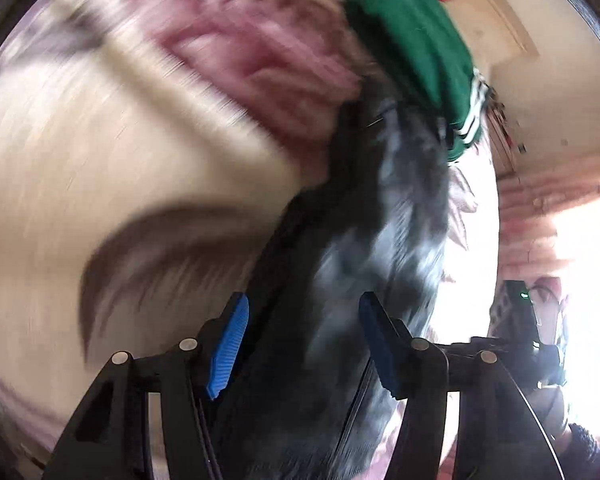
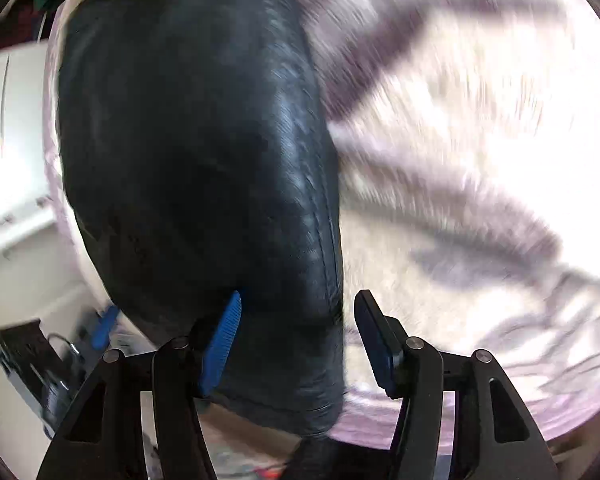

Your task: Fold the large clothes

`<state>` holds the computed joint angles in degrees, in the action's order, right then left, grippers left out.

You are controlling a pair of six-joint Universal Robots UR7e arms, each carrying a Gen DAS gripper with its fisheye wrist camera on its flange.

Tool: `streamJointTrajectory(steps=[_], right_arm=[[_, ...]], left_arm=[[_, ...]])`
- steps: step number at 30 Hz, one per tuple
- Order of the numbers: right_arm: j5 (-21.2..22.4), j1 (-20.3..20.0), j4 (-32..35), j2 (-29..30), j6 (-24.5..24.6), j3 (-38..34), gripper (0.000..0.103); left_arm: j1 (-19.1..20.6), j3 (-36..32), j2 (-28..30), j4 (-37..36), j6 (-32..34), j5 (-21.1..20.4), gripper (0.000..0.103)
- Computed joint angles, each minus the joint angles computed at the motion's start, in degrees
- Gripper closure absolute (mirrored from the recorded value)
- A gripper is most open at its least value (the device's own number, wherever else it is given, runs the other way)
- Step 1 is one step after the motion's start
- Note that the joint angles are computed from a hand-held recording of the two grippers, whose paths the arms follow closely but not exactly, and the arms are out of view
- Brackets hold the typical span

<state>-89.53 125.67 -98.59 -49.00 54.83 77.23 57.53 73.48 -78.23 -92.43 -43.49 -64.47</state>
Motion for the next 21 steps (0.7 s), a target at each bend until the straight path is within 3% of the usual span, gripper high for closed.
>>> streamJointTrajectory(steps=[5, 10, 11, 12, 14, 15, 16, 17, 18, 19, 21], right_arm=[[-7.1, -1.9, -9.8, -1.9, -4.2, -2.3, 0.042], [-9.1, -6.8, -12.8, 5.2, -12.7, -13.6, 0.041], [-9.5, -7.4, -12.7, 7.5, -15.5, -16.9, 0.041], [-9.4, -7.9, -12.8, 10.1, -18.1, -20.4, 0.041], [-6.9, -9.4, -11.6, 14.2, -20.1, -25.8, 0.041], [-5.8, -9.9, -10.6, 15.4, -19.6, -27.3, 0.026], [-4.5, -10.5, -9.3, 17.0, -18.9, -29.2, 0.02], [-4.7, -10.9, -8.8, 18.0, -18.3, -30.0, 0.02], [-5.4, -10.9, -10.3, 17.8, -18.5, -28.9, 0.023], [-6.6, -10.8, -10.7, 17.8, -18.6, -28.5, 0.041], [-8.9, -10.6, -13.3, 16.3, -17.1, -25.9, 0.066]], left_arm=[[2.9, -13.5, 11.8, 2.0, 7.3, 0.2, 0.048], [7.7, -28.3, 23.8, 4.0, 12.9, -2.9, 0.051], [8.6, -30.9, 26.1, 4.1, 13.9, -3.3, 0.056], [9.1, -32.9, 27.8, 4.2, 14.8, -3.9, 0.083], [9.6, -36.3, 30.2, 5.6, 16.6, -4.6, 0.09], [9.7, -37.1, 30.8, 6.0, 17.6, -4.5, 0.092], [9.7, -37.7, 31.3, 6.3, 18.1, -4.5, 0.093], [9.9, -38.4, 31.8, 6.8, 18.1, -4.7, 0.093], [10.2, -40.3, 33.1, 7.2, 17.8, -5.0, 0.093], [10.5, -40.4, 33.1, 6.8, 17.5, -6.0, 0.093], [12.3, -40.8, 33.5, 4.9, 15.2, -11.2, 0.092]])
